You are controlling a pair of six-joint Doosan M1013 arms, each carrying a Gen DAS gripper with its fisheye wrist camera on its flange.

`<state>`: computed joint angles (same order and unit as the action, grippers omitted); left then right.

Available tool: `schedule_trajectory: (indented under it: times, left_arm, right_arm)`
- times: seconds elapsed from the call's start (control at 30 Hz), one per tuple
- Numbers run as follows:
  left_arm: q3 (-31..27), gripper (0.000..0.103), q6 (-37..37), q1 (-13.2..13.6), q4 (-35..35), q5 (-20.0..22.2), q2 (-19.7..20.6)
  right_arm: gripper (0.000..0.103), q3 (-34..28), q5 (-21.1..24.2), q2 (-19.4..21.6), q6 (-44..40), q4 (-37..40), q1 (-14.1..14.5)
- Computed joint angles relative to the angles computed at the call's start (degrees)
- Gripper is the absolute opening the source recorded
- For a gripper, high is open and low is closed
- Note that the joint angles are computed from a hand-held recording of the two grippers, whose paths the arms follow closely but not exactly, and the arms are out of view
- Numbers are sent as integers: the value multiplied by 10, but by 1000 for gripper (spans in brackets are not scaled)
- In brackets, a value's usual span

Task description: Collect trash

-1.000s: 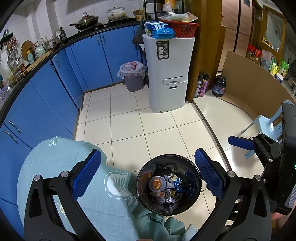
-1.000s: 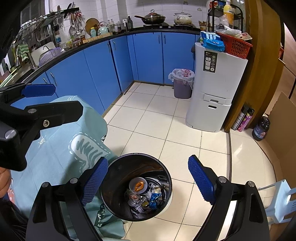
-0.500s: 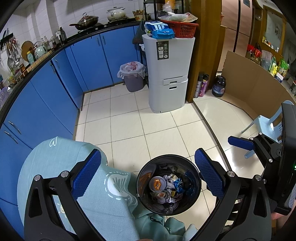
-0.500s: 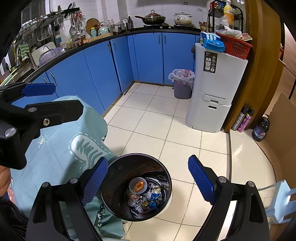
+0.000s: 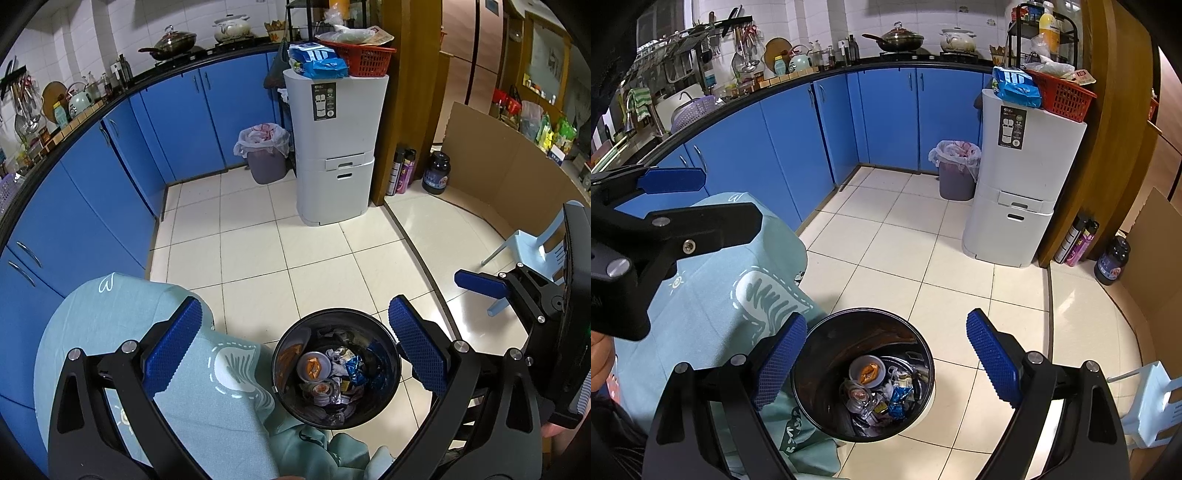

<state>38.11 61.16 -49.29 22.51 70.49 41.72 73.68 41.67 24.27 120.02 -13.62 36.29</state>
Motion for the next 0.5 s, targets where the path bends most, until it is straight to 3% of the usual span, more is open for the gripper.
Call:
schedule_trajectory:
  times: [0.5]
  left_arm:
    - [1,100,2,1,-3,0,0]
  right_arm:
    - [86,-1,0,1,2,-4,1]
